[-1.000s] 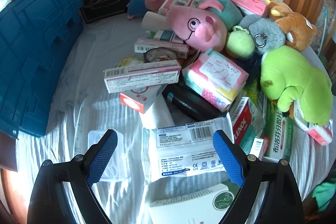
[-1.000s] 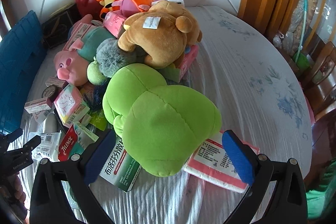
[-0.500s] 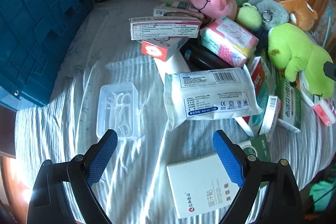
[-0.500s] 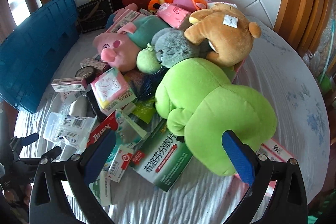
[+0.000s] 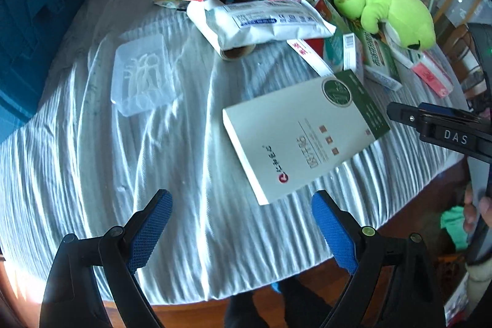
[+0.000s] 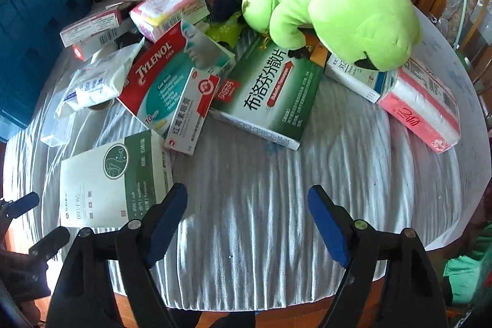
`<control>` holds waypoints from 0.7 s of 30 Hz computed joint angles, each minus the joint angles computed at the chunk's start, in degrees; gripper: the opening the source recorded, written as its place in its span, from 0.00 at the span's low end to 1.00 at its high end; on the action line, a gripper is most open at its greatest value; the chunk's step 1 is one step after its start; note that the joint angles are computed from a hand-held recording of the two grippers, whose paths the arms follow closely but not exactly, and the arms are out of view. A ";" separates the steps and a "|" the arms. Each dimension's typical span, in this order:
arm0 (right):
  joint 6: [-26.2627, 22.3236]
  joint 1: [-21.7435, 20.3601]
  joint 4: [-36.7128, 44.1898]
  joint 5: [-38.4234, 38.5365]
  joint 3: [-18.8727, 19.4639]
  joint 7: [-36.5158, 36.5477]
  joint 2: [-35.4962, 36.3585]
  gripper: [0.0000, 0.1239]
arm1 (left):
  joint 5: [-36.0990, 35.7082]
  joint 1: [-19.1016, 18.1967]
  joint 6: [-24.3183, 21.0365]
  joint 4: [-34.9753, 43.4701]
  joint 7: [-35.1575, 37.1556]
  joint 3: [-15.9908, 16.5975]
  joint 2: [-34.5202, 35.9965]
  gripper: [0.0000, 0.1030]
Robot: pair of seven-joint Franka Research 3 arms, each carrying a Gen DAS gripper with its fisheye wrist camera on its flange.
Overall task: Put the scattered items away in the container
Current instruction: 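Reach the left tool toward the clear floss-pick tray while the right tool approaches the white-green box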
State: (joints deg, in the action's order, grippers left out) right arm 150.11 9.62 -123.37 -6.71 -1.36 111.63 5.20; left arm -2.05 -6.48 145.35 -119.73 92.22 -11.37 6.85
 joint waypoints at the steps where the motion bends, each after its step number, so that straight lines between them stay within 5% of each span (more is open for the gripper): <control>1: -0.45 0.03 0.21 1.23 0.40 -1.50 0.35 0.65 | 3.50 -0.68 0.01 0.08 -2.83 0.48 0.60 0.88; 11: 1.04 1.45 5.00 24.67 6.16 -23.98 5.66 0.65 | 26.53 -2.32 -2.56 15.40 -25.86 6.17 12.02 0.82; 14: 2.75 3.19 5.55 25.65 5.46 -24.07 5.39 0.65 | 24.77 -0.04 -2.92 16.67 -25.44 5.39 12.00 0.82; 18: 5.87 4.90 5.34 17.18 1.83 -15.52 4.16 0.65 | 20.88 2.15 -2.46 14.14 -22.83 3.91 9.58 0.82; 21: 5.53 1.68 8.29 26.82 4.32 -22.74 6.11 0.60 | 18.60 2.69 -2.97 12.04 -22.18 3.42 8.25 0.82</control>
State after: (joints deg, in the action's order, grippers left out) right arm 155.64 11.30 -115.09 20.11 2.97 88.89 11.31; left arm 16.55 -3.79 142.39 -107.69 70.03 -7.96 15.10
